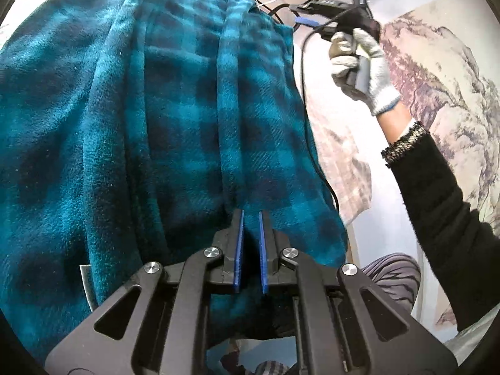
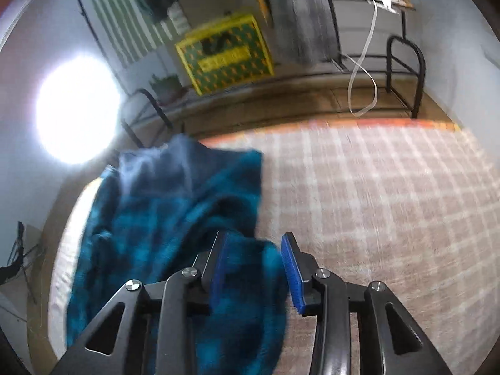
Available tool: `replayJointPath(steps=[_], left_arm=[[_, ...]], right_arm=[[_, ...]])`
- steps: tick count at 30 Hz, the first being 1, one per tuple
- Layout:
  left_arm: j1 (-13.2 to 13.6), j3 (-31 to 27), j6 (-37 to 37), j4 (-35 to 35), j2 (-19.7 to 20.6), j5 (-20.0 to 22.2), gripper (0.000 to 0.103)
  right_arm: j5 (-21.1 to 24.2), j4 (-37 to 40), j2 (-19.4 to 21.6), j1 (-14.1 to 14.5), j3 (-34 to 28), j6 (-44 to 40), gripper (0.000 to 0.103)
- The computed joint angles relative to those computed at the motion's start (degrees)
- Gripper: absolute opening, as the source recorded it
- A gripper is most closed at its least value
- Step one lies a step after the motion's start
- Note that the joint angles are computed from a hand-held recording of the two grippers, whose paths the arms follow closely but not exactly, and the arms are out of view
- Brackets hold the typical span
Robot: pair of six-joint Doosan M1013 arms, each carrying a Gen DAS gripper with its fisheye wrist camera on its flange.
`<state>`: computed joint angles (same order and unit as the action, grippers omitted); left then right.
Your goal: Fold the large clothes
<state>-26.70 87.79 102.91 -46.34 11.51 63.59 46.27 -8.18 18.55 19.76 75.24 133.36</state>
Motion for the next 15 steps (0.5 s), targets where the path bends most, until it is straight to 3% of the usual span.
replayJointPath(steps=[2,4,5,8,10,11,15], left_arm=[[-0.4,-0.2,0.8,0.2,0.1,0.4,0.006],[-1.0,-0.3,1.4,0.5,0.3,0.9,0.006],[-1.5,-0.6,1.4,0.7,0.5,1.1,0.006],[-2.1,-0.6,2.2,1.0,0.8,1.7,0.006],[-2.2,-0.5,2.3,1.0,1.0,2.0,0.006],[-2.1,-0.5,2.2,0.7,1.1,2.1,0.006],[-1.9,-0.3,2.5,-0.1,1.3,2.2,0.006]], right_arm=[[-1.8,3.5,0.3,-0.2,-1.5,-2.8,0.042],[-2.1,6.9,1.8,-0.2,-3.8,-5.6,0.063],[-0.9,7.1,3.0,0.0,-5.7,-6.0,0.063],[5.6,6.4,7.7,0.9,-12.4,-6.8,0.059],[10.2,8.0,10.9,1.3,-16.3,-8.7,0.040],[11.9,9.2,12.2,1.4,-17.5,-9.5,0.037],[13.4,11.5,15.4,1.5,-18.6,-11.5,0.035]])
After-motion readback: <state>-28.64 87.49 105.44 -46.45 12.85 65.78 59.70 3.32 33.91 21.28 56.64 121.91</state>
